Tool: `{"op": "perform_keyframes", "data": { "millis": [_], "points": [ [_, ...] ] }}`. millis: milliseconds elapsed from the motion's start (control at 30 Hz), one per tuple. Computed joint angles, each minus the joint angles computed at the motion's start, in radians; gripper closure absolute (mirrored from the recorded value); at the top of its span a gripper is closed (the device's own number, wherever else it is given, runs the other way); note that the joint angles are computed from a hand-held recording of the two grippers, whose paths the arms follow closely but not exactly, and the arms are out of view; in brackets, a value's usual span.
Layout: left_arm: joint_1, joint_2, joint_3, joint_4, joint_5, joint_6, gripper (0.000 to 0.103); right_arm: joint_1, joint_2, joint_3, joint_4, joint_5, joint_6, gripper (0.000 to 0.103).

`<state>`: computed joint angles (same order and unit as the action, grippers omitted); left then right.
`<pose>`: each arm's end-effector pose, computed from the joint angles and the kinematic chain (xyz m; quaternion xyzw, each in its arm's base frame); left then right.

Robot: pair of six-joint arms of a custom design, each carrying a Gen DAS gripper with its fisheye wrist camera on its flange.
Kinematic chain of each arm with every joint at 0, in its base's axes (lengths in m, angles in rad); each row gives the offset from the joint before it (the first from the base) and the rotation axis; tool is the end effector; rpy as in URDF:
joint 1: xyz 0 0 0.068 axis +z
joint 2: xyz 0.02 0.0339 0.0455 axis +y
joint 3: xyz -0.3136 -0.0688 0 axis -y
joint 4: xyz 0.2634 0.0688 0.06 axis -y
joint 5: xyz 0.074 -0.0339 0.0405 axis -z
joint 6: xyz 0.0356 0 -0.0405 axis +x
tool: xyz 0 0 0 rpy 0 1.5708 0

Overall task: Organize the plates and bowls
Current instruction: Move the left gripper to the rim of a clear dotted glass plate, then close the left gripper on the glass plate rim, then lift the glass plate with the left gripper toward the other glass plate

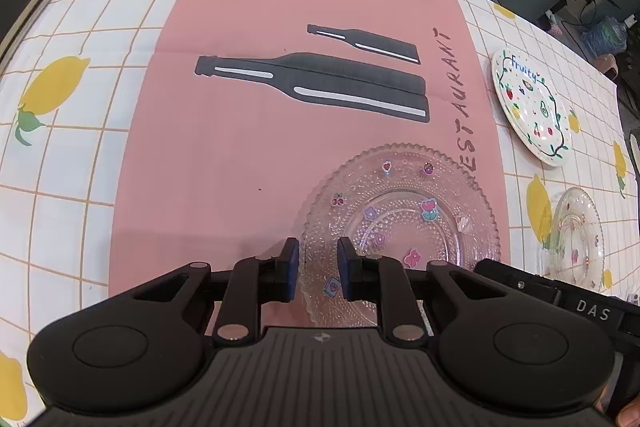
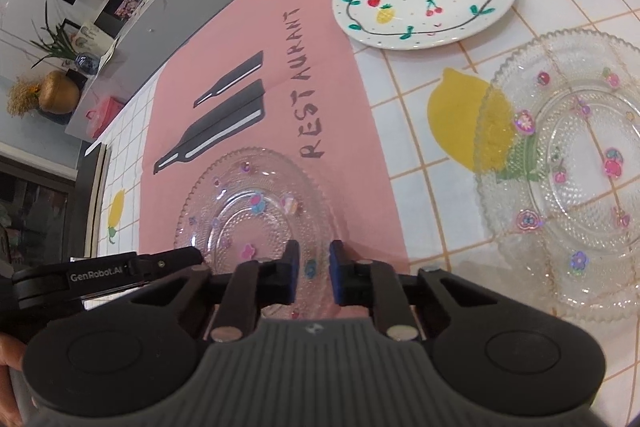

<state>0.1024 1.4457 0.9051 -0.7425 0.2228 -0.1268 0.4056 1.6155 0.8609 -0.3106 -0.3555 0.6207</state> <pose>0.2678 0.0196 0.2363 -0.0966 0.9789 -0.1118 0.1411 0.2882 0.1373 0.1961 0.0583 0.9522 0.2700 0.1304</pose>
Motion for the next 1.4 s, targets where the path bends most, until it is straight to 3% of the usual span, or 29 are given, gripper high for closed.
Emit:
{"op": "perform_keyframes", "data": {
  "millis": [367,667,1000,1400],
  "points": [
    [-0.018,-0.071,0.012,-0.039,-0.042,-0.036,0.093,-0.015,-0.022,-0.001,-0.022,-0.026,0.002,0.096],
    [-0.093,-0.15,0.019,-0.094,-0.08,-0.12,0.094,-0.051,-0.088,-0.022,-0.09,-0.065,-0.031,0.095],
    [-0.259,-0.27,0.03,-0.16,-0.145,-0.282,0.094,-0.17,-0.204,-0.08,-0.186,-0.16,-0.129,0.094],
    [-0.579,-0.371,0.06,-0.235,-0.313,-0.533,0.094,-0.343,-0.345,-0.148,-0.332,-0.258,-0.32,0.093]
  ]
}}
